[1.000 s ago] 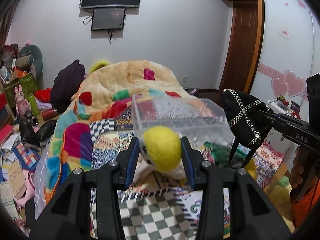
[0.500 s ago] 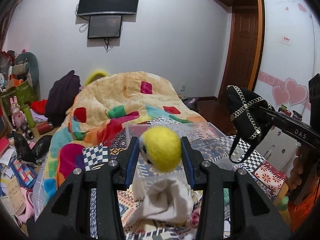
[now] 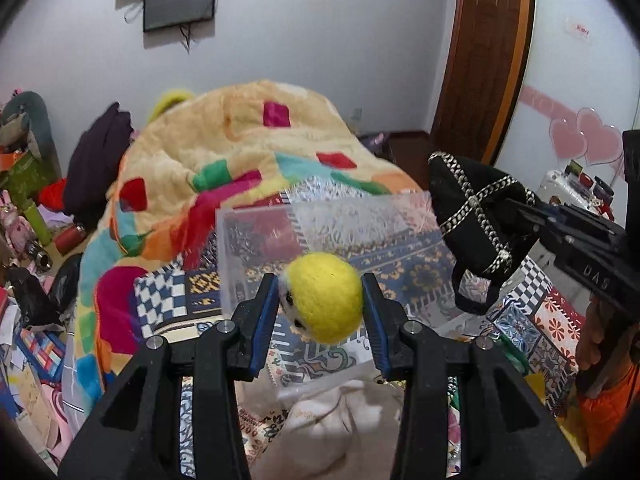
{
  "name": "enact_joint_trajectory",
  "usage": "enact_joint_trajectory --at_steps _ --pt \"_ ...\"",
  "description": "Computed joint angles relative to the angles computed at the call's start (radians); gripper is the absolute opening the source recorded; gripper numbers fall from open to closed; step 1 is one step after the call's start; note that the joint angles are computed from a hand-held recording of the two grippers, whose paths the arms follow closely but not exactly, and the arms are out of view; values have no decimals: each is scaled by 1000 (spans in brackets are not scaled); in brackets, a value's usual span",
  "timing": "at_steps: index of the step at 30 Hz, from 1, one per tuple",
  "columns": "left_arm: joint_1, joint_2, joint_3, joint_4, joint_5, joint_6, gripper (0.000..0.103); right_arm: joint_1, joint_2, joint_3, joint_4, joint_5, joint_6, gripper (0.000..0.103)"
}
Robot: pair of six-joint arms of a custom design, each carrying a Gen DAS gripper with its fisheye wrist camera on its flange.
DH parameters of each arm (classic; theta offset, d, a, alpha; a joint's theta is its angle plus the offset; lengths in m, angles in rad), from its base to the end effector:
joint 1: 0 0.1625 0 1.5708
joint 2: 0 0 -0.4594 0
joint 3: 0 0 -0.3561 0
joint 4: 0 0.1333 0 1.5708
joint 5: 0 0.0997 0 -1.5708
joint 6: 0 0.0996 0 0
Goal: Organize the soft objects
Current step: 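Carry the ball into the clear box and open the left tool while the right tool drops the hat in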
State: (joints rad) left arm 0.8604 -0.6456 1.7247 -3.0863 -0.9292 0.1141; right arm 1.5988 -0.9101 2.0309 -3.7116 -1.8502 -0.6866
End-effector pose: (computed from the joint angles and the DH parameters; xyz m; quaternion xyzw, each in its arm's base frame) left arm -0.2836 -0.6255 0.0948 0.3087 0.8762 -0.2868 0.2339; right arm 0.1218 -0.5674 0.2394 0.2386 -0.8334 0.4181 0.2713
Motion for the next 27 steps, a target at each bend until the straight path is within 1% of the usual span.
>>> enact_joint_trajectory --at_steps 3,7,10,12,16,17,18,19,21,23,25,27 --pt "11 19 -34 57 7 -9 41 -3 11 -19 45 -31 3 19" --pt "26 33 -67 118 -2 -30 41 -5 24 -51 112 -68 7 19" --pt "23 42 -70 113 6 -18 41 -6 26 -61 153 -82 10 19" --pt "22 46 -72 118 6 -19 41 -5 24 -62 171 -84 11 22" --pt "17 51 -70 114 23 -12 43 -2 23 -68 192 -95 12 25" --pt "18 51 -70 115 21 -11 45 -3 23 -70 199 -95 15 29" --pt "17 49 -67 114 18 -10 47 -2 23 -72 199 -98 16 34" --pt "16 48 -66 110 17 -9 49 0 26 -70 188 -104 14 37" --pt "10 48 -56 88 27 -1 59 4 28 -69 180 -109 13 48" --pt "2 45 -41 51 36 12 64 4 25 -63 168 -102 11 53" --pt "-4 35 -28 34 29 11 65 7 23 -57 151 -104 6 59" --pt "-9 24 -12 16 21 9 67 13 19 -48 123 -104 -1 69"
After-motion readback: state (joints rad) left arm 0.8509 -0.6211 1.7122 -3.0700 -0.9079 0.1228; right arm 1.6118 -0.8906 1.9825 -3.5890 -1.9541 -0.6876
